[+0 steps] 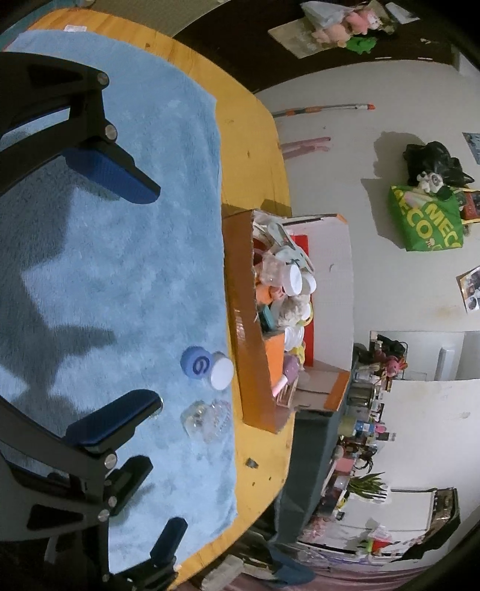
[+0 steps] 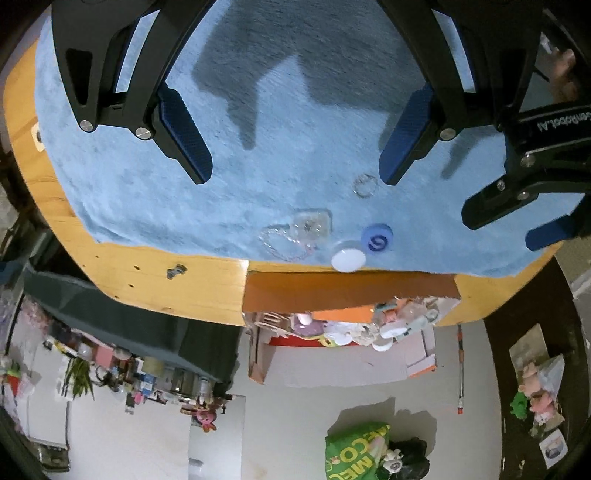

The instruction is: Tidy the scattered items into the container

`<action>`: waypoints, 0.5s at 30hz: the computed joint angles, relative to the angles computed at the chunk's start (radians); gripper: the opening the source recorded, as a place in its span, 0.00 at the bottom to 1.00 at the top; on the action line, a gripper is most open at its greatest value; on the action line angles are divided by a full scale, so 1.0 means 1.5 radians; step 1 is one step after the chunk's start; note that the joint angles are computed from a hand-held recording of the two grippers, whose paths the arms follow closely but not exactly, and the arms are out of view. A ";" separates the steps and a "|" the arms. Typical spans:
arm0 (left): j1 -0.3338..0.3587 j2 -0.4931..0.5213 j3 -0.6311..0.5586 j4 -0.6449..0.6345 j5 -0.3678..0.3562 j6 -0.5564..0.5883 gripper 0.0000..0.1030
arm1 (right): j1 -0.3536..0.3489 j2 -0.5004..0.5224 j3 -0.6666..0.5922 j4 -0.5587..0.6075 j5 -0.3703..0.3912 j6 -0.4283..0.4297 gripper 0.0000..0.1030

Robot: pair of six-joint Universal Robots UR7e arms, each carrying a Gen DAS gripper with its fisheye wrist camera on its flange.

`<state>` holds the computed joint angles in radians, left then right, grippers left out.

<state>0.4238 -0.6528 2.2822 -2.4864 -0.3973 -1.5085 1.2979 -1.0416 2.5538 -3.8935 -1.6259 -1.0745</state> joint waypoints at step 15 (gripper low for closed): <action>0.011 0.036 0.003 -0.064 0.002 0.029 1.00 | -0.018 0.022 -0.012 0.010 -0.016 0.005 0.90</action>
